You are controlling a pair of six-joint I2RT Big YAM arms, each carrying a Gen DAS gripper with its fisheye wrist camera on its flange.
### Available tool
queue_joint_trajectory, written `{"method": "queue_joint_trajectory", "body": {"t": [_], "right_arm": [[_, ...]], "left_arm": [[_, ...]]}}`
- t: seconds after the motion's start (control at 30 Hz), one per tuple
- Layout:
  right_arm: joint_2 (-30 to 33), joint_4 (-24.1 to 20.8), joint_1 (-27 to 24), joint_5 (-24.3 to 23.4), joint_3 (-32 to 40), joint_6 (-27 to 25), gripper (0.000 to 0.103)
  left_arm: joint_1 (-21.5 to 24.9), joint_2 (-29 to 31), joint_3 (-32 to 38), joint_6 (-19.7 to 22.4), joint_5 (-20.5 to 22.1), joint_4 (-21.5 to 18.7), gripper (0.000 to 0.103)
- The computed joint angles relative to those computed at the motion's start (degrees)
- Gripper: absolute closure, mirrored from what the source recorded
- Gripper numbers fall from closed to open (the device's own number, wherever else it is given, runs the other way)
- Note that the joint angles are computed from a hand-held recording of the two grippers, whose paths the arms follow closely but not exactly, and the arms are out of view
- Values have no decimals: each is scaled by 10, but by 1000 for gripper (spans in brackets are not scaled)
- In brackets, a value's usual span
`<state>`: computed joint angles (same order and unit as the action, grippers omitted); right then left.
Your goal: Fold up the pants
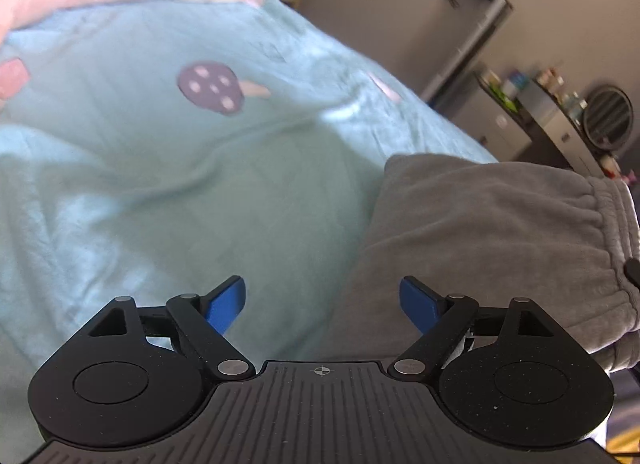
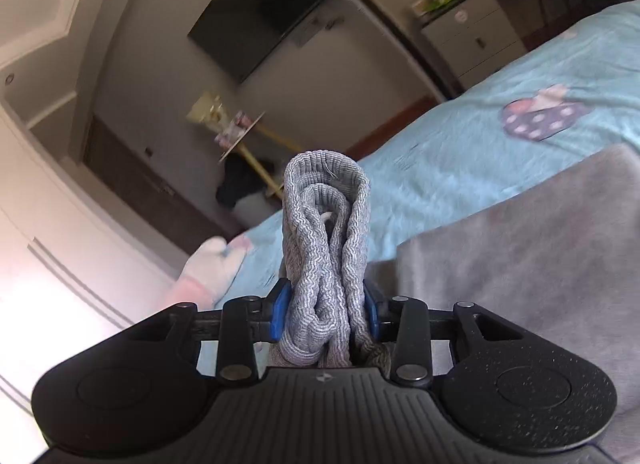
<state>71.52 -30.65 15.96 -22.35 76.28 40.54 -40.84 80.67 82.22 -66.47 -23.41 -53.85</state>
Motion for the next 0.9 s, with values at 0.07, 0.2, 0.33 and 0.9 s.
{"method": "queue_joint_trajectory", "body": {"t": [0.07,0.2,0.33,0.9], "right_arm": [[-10,-23,-13,27,-9,-22,66],[9,-114,-38,66,-19,-65,60],[-4,-90,-77,-9,-78,-19,41],[9,-86,-55,-55,-30,-14,65]], "left_arm": [[3,9,9,27,38,3,14],[7,44,46,82,119,-25,14],[6,70,73,107,157,-58,14],[-42,72,96,180,109,-85,13]]}}
